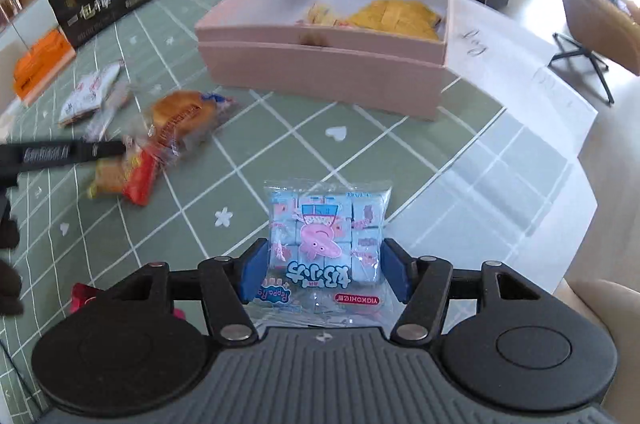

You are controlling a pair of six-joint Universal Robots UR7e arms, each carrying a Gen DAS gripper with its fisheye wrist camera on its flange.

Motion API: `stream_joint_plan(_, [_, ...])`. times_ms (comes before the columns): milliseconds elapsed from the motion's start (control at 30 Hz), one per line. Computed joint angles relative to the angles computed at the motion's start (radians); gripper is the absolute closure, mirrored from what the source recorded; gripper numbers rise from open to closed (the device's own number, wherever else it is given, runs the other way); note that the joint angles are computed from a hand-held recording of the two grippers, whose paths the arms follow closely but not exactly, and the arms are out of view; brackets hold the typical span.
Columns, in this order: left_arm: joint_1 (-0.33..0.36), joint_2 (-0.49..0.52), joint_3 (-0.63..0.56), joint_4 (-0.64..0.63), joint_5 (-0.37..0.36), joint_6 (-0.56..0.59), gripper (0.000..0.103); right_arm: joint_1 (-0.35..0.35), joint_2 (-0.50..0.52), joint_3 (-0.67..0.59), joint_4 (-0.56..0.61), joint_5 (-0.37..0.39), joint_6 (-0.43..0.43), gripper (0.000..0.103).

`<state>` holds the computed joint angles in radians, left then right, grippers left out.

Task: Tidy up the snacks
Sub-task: 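Lower the blue candy pack onto the table and open the right tool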

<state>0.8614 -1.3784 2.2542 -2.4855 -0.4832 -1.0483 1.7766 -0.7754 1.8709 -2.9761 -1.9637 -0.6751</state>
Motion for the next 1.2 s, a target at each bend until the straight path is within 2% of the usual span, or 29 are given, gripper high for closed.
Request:
stream_joint_plan(67, [-0.003, 0.000, 0.015, -0.081, -0.072, 0.068, 0.068, 0.002, -0.001, 0.000, 0.004, -0.006, -0.010, 0.040])
stream_joint_plan(133, [-0.004, 0.006, 0.019, -0.135, -0.112, 0.134, 0.068, 0.007, 0.007, 0.006, -0.014, -0.010, -0.019, 0.031])
stream_joint_plan(167, [-0.009, 0.010, 0.020, -0.147, -0.099, 0.143, 0.068, 0.007, 0.009, 0.011, -0.026, -0.009, -0.028, 0.028])
stream_joint_plan(267, [-0.031, 0.027, 0.030, -0.175, 0.019, 0.126, 0.069, 0.006, 0.012, 0.040, -0.084, -0.008, -0.076, 0.022])
stream_joint_plan(333, [-0.018, 0.030, 0.021, -0.164, 0.059, 0.116, 0.070, 0.011, 0.028, 0.059, -0.151, -0.025, -0.134, 0.016])
stream_joint_plan(433, [0.021, 0.043, -0.014, -0.088, 0.039, 0.131, 0.070, -0.001, 0.027, 0.080, -0.192, -0.004, -0.144, 0.008])
stream_joint_plan(533, [0.031, 0.067, -0.024, -0.114, 0.008, 0.232, 0.068, -0.011, 0.032, 0.085, -0.222, -0.004, -0.141, 0.000])
stream_joint_plan(700, [0.024, 0.119, -0.044, -0.172, -0.060, 0.472, 0.067, -0.022, 0.037, 0.089, -0.254, 0.011, -0.160, 0.000])
stream_joint_plan(800, [0.006, 0.161, -0.043, -0.175, -0.017, 0.554, 0.067, -0.028, 0.044, 0.092, -0.282, 0.028, -0.170, 0.000])
stream_joint_plan(900, [0.009, 0.172, -0.048, -0.177, -0.005, 0.522, 0.059, -0.032, 0.051, 0.095, -0.312, 0.039, -0.171, 0.000])
stream_joint_plan(1000, [0.011, 0.169, -0.063, -0.091, 0.037, 0.413, 0.055, -0.036, 0.055, 0.101, -0.335, 0.049, -0.177, 0.000])
stream_joint_plan(1067, [0.011, 0.156, -0.063, -0.067, 0.036, 0.369, 0.055, -0.039, 0.054, 0.104, -0.340, 0.056, -0.184, 0.000])
stream_joint_plan(1200, [0.006, 0.143, -0.044, -0.102, 0.022, 0.379, 0.058, -0.045, 0.049, 0.111, -0.345, 0.069, -0.196, 0.000])
